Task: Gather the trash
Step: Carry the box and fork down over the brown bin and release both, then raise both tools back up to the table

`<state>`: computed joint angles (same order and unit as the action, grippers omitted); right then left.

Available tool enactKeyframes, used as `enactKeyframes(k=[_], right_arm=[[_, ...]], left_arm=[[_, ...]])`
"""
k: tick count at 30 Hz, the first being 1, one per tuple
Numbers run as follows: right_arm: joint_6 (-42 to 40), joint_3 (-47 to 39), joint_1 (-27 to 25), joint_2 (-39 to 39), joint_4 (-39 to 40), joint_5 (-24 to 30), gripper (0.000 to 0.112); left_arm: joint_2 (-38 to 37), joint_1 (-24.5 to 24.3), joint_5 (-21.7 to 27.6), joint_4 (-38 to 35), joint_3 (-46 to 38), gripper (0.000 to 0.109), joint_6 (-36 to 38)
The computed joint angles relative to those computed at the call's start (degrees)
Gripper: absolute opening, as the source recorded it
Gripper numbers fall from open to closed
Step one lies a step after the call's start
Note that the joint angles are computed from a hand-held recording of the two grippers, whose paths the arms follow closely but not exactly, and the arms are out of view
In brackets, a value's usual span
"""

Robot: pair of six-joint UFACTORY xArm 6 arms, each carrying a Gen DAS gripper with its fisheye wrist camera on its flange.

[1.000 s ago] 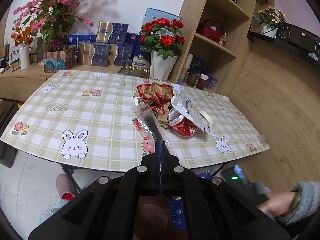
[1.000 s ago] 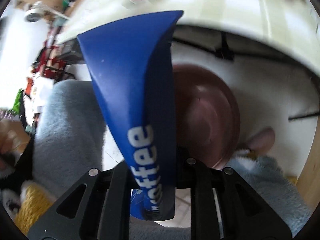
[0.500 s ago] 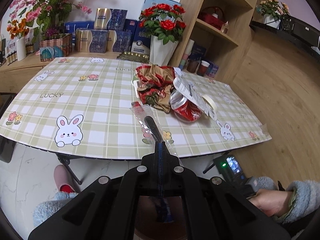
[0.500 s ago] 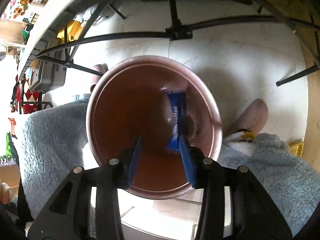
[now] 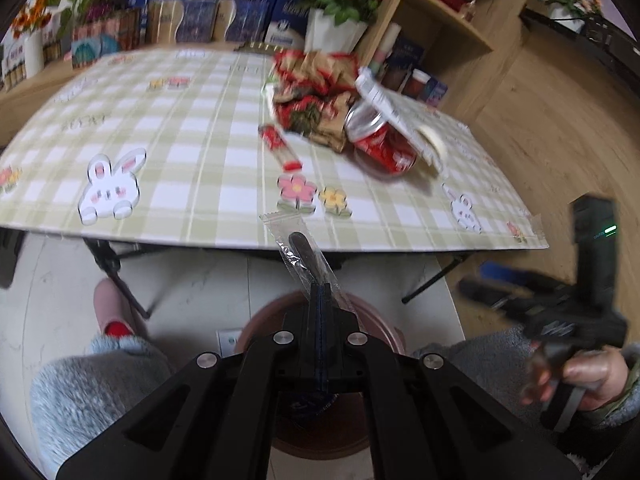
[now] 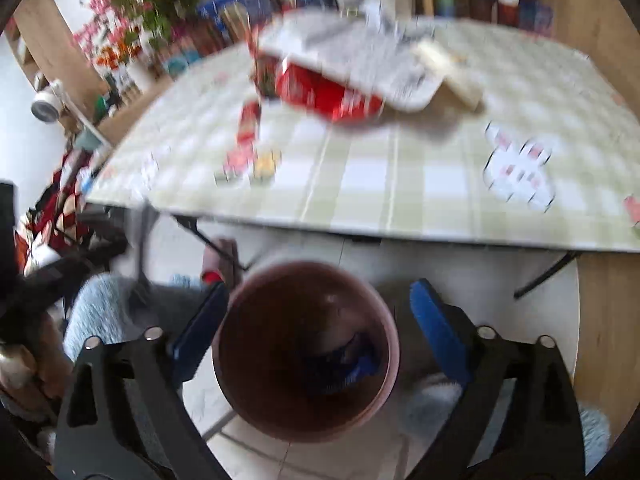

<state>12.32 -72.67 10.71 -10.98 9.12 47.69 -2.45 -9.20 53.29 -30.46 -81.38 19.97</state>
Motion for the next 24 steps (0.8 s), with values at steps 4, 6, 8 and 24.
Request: enactKeyframes(k=[4, 6, 8, 24], right_arm=[[-0.1, -0.3, -1.2, -1.6, -0.9, -3.4, 0.097], [0.7, -1.1, -1.4, -1.9, -2.8, -4.4, 0.097], [1.9, -1.5, -1.4, -2.2, -5.0, -5.5, 0.097], [5.3, -2.2, -1.0, -2.8, -10.2, -7.3, 0.097]], left_arm=[[1.8, 0.1, 3.6, 1.1, -1.1, 0.000, -2.9], [2.4, -0.1, 4.9, 1.8, -1.2, 0.000, -3.6], [3.1, -0.4, 5.8, 2.7, -1.3, 0.000, -4.1], [5.9, -1.6, 9.6, 5.5, -1.7, 0.001, -6.4]])
